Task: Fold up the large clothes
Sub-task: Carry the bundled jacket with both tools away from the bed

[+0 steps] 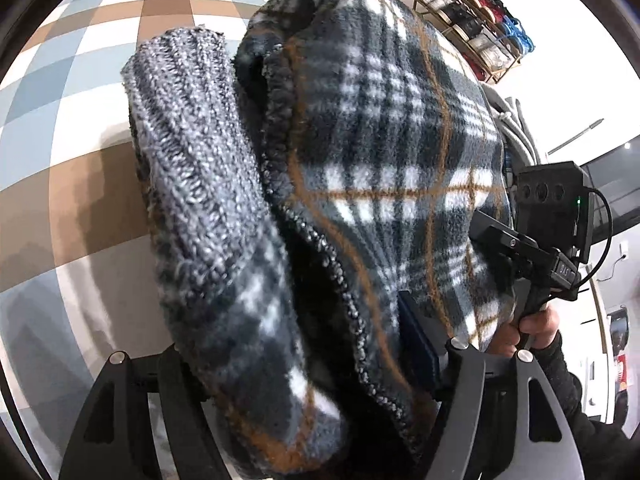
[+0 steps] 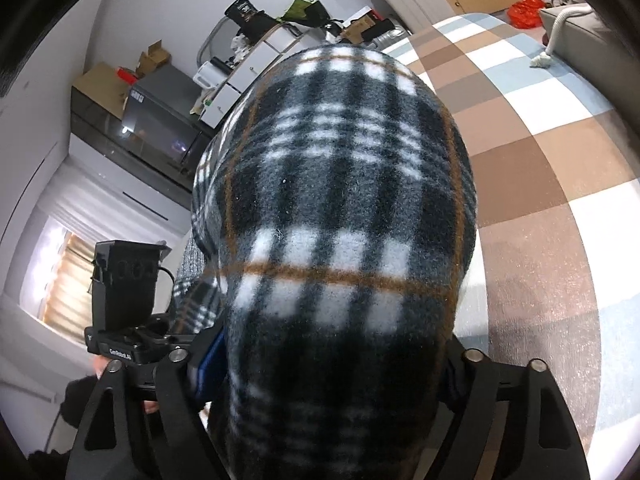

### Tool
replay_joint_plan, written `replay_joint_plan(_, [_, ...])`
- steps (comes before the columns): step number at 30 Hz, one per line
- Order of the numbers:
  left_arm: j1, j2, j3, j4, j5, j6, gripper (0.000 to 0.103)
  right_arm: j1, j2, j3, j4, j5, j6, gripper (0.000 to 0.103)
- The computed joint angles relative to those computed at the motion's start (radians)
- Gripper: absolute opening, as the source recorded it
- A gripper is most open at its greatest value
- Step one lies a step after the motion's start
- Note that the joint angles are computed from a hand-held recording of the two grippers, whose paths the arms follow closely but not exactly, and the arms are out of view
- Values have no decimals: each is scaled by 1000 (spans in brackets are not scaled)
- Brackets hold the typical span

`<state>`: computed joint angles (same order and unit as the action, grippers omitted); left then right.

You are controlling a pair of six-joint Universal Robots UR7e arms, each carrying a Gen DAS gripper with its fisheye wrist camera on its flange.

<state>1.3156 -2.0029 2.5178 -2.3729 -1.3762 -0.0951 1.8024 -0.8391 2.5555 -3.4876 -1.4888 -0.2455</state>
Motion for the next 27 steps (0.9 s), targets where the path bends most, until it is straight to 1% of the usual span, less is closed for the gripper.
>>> replay_joint_plan(2, [-8,-13,7,-11,0,-3,64,-6,-8,11,-12,16,-6,70])
replay_joint_plan(4, [-50,-47,31,-23,26,-17,57,-3,-16,26,-39,37,-15,68])
replay_joint_plan(6, [-88,-84,46,-17,50,-26,55,5,-20,37,-61,48,-16,67])
replay_joint_plan(8, [-113,-116,53,-5,53,-40,54,9,-27,50,-85,70,-17,66])
replay_joint_plan(9, [-113,-116,51,-8,44,-40,54,14,-35,55,-94,78,-19,66])
replay_joint_plan(11, [-121,-126,55,-19,28,-49,54,11,-57,66,-99,119,-19,66])
replay_joint_plan(13, [-140,-123,61,-45,29,-51,54,18,-88,73,-91,129,-26,65])
replay_joint_plan(15, [-164,-122,59,-52,31,-63,54,37,-108,67,-84,130,-13,65])
replay_joint_plan(18, [-204,-86,39,-62,28,-91,54,53,-207,69,-6,127,15,65])
replay_joint_plan(22, [-323,-59,28,-81,75,-124,54,69,-360,67,111,116,45,65])
replay_joint_plan(25, [-385,4,-5,-111,74,-148,54,66,-510,61,230,124,46,65])
replay_joint_plan(27, [-428,65,-36,-140,74,-160,54,61,-630,39,342,120,53,65])
